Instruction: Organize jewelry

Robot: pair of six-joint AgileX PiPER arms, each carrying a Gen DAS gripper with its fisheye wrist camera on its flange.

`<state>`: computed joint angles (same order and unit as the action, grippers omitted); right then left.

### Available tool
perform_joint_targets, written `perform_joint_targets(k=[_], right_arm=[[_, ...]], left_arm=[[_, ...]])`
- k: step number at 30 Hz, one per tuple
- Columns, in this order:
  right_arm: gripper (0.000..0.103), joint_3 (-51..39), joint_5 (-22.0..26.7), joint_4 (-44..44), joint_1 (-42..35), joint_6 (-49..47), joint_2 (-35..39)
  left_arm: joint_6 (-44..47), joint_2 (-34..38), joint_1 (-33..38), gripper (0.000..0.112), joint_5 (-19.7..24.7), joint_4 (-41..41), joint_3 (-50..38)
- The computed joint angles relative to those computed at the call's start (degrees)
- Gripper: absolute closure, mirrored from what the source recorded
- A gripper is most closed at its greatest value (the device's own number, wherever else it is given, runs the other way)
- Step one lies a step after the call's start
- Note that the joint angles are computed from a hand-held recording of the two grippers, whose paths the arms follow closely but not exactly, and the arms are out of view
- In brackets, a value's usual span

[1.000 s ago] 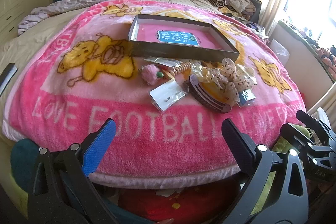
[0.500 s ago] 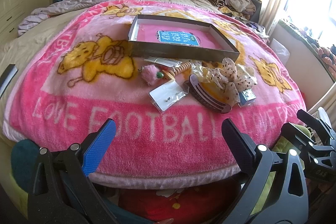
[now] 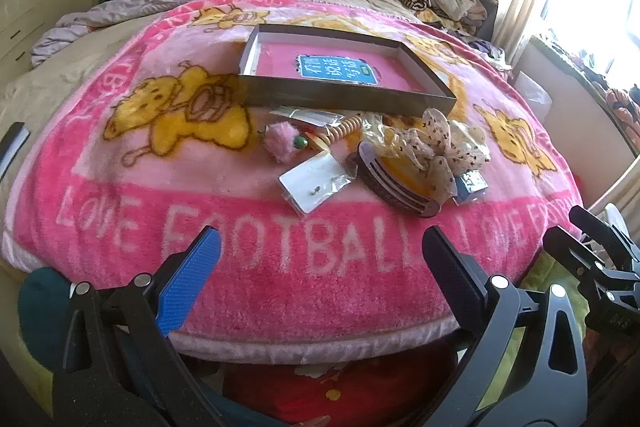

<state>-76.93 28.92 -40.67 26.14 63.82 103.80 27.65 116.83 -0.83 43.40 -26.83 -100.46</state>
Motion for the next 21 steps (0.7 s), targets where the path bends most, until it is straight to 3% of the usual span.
perform_joint_targets(k=[13, 21], right_arm=[[0.004, -0.3, -1.3, 4.1, -4.5, -5.6, 0.5], [0.004, -4.6, -1.5, 10.3, -8.1, -14.9, 3.3]], left_arm=[[-2.7, 7.4, -2.8, 0.018, 4.7, 2.9, -9.6], [-7.1, 15.6, -4.0, 0.018, 10.2, 7.8, -23.0]])
